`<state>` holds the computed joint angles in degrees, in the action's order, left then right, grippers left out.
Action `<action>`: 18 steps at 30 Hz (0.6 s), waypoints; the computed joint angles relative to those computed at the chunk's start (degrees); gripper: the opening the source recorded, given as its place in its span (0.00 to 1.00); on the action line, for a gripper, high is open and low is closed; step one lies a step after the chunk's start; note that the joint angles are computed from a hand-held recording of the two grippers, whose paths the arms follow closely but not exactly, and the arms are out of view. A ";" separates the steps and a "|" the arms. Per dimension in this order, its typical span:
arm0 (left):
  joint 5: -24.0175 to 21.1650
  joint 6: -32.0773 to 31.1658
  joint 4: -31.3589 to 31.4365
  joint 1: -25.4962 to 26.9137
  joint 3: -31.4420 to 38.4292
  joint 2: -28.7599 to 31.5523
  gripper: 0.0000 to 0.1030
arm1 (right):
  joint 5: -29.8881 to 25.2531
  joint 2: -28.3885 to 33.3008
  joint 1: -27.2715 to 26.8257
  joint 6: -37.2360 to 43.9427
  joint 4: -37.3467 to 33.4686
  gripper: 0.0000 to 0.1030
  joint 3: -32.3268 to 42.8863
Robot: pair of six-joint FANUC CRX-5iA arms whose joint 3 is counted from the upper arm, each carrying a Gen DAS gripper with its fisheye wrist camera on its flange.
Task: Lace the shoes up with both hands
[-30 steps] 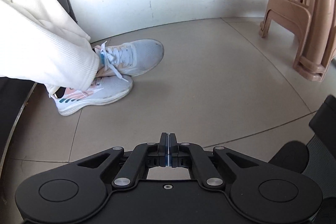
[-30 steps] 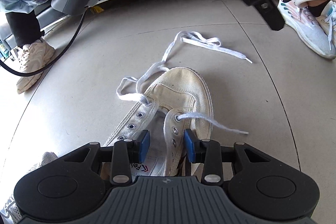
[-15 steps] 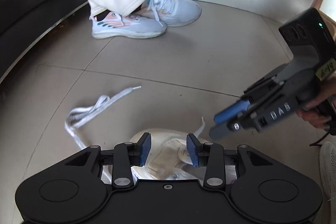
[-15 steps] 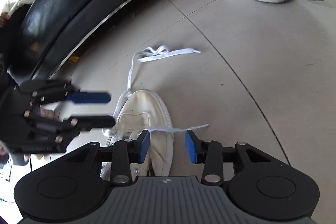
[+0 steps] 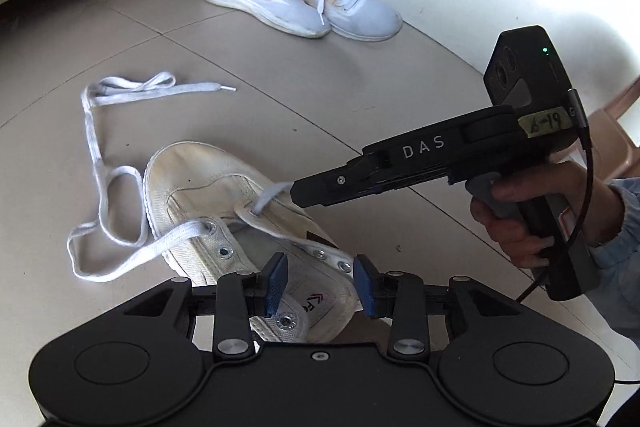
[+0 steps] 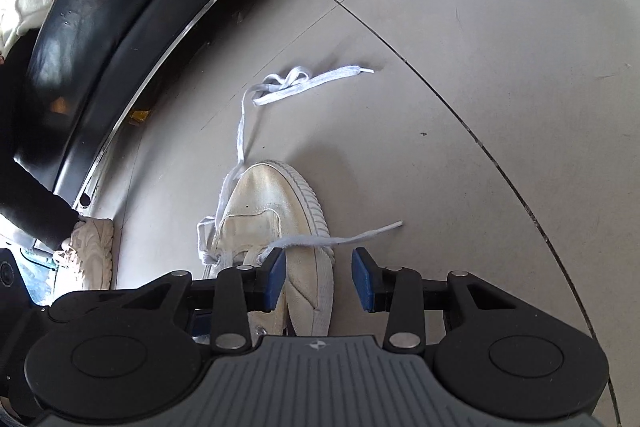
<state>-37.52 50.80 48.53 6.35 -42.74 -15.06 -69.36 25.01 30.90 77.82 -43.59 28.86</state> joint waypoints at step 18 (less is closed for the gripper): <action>6.38 0.83 5.67 -2.92 -3.30 -0.69 0.45 | 7.99 -0.26 -3.50 -8.20 -9.35 0.43 -5.34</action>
